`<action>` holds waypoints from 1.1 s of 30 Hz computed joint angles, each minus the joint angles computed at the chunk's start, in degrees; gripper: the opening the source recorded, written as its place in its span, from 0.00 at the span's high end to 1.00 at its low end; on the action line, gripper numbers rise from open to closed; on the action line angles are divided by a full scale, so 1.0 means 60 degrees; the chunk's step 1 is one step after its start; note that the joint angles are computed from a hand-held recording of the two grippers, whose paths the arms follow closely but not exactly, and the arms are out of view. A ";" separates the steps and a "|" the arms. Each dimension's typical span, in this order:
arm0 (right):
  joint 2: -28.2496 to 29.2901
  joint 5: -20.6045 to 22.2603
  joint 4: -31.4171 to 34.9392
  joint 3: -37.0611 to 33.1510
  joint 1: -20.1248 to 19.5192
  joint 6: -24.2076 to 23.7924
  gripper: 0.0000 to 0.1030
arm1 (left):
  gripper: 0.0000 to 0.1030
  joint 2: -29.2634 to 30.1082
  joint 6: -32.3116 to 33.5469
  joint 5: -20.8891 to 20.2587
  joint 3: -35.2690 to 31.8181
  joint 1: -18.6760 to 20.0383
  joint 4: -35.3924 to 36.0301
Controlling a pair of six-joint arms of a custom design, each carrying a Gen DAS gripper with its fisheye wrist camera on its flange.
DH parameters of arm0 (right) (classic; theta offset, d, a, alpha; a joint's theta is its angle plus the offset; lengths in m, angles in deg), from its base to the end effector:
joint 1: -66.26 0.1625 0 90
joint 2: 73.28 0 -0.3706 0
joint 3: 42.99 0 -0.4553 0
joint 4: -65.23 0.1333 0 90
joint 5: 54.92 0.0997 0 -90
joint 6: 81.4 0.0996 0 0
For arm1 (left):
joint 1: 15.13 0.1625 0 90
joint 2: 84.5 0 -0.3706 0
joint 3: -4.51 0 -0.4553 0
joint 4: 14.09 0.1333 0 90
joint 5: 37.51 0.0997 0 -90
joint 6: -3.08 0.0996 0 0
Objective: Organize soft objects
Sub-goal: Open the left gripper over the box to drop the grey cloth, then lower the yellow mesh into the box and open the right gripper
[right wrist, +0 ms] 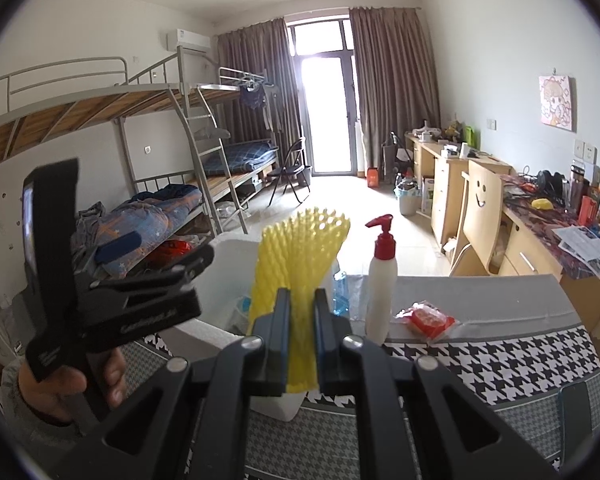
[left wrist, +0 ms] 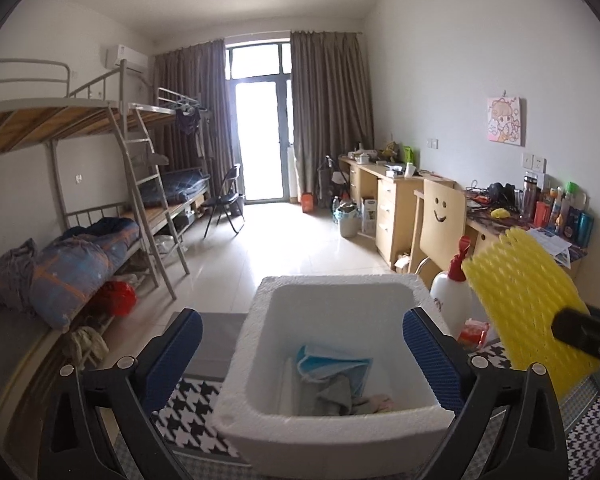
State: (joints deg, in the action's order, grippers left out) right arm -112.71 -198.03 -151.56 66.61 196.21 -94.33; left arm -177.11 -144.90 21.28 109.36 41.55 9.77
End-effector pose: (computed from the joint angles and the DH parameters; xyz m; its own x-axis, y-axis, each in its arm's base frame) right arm 0.3914 -0.3837 0.0199 -0.7874 0.0289 0.6157 -0.5433 0.4394 -0.7154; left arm -0.0862 -0.4677 0.3054 -0.6293 0.3628 -0.6873 0.7753 0.3538 -0.5232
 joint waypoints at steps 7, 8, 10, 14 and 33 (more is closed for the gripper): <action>0.0075 0.0216 0.0166 -0.0230 -0.0049 -0.0115 0.87 | 0.01 -0.0343 -0.0239 -0.0108 0.0027 0.0208 0.0137; 0.0094 0.0251 0.0208 -0.0283 -0.0051 -0.0125 0.87 | 0.01 -0.0384 -0.0238 -0.0172 0.0044 0.0216 0.0094; 0.0128 0.0338 0.0279 -0.0361 -0.0060 -0.0149 0.87 | 0.01 -0.0516 -0.0247 -0.0188 0.0083 0.0253 0.0052; 0.0207 0.0381 0.0464 -0.0514 -0.0111 -0.0099 0.87 | 0.01 -0.0770 -0.0112 -0.0146 0.0215 0.0326 -0.0056; 0.0334 0.0774 0.1697 -0.1013 -0.0511 0.0659 0.87 | 0.01 -0.1347 0.0052 -0.0206 0.0424 0.0826 -0.0064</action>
